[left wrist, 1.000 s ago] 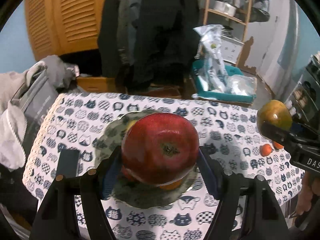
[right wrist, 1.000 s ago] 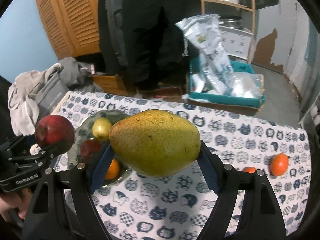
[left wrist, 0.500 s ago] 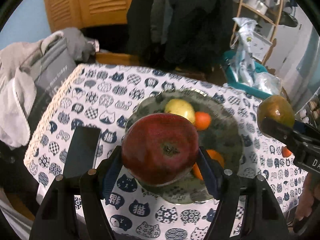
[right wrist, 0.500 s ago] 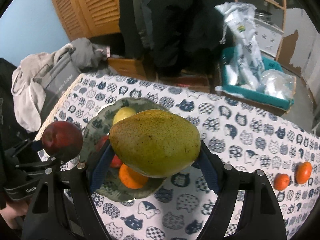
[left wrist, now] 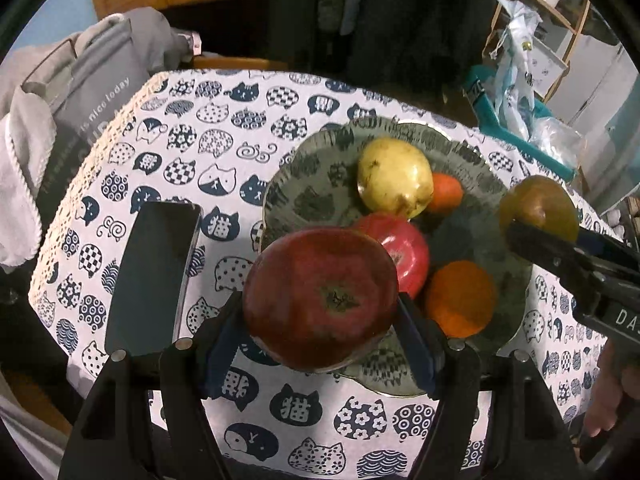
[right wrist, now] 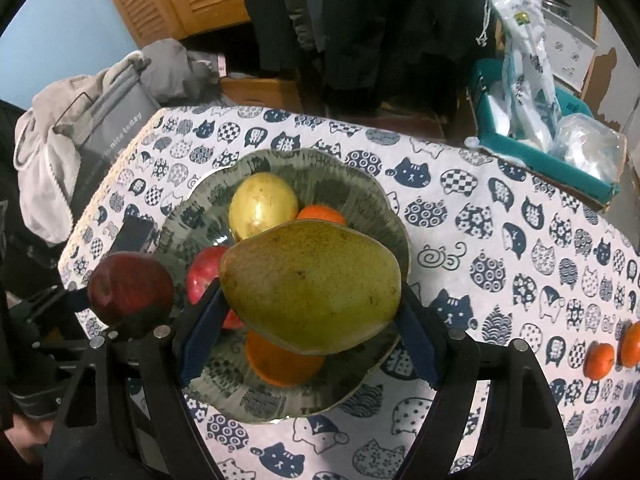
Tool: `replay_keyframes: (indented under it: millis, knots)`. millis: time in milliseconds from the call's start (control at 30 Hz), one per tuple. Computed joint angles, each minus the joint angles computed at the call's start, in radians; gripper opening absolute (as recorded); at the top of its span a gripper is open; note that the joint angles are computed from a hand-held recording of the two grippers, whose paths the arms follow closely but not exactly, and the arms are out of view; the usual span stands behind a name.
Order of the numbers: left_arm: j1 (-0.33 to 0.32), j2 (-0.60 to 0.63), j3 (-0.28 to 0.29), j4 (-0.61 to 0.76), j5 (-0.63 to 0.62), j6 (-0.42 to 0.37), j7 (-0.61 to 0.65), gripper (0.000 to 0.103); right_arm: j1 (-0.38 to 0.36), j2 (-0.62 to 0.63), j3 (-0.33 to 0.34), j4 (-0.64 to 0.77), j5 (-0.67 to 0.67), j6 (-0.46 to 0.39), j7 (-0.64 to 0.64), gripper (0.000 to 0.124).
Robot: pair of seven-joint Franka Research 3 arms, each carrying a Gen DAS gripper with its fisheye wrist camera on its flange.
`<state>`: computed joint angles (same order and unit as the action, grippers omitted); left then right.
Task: Organize fruits
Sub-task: 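Lower the apple and pear into the glass bowl and open both tools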
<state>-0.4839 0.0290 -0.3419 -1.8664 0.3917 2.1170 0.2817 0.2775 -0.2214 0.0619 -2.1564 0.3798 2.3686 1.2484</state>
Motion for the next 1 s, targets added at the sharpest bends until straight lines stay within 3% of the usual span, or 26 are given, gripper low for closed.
replay_keyframes:
  millis: [400,467,700,1000]
  knots:
    - [0.005,0.013,0.005,-0.005,-0.035,0.017,0.035,0.078,0.003,0.063,0.006,0.037,-0.012,-0.027,0.027,0.081]
    - [0.002,0.011,0.003,0.002,-0.018,0.001,0.03,0.087,0.006,0.056,0.005,0.029,0.003,0.001,0.014,0.082]
    - [-0.002,-0.002,0.0,0.019,0.023,-0.024,0.01,0.087,0.007,0.038,0.001,0.045,0.029,0.028,-0.004,0.082]
    - [-0.021,-0.011,-0.015,0.081,0.134,-0.058,-0.037,0.087,-0.02,-0.046,0.014,0.004,-0.09,0.12,0.037,0.082]
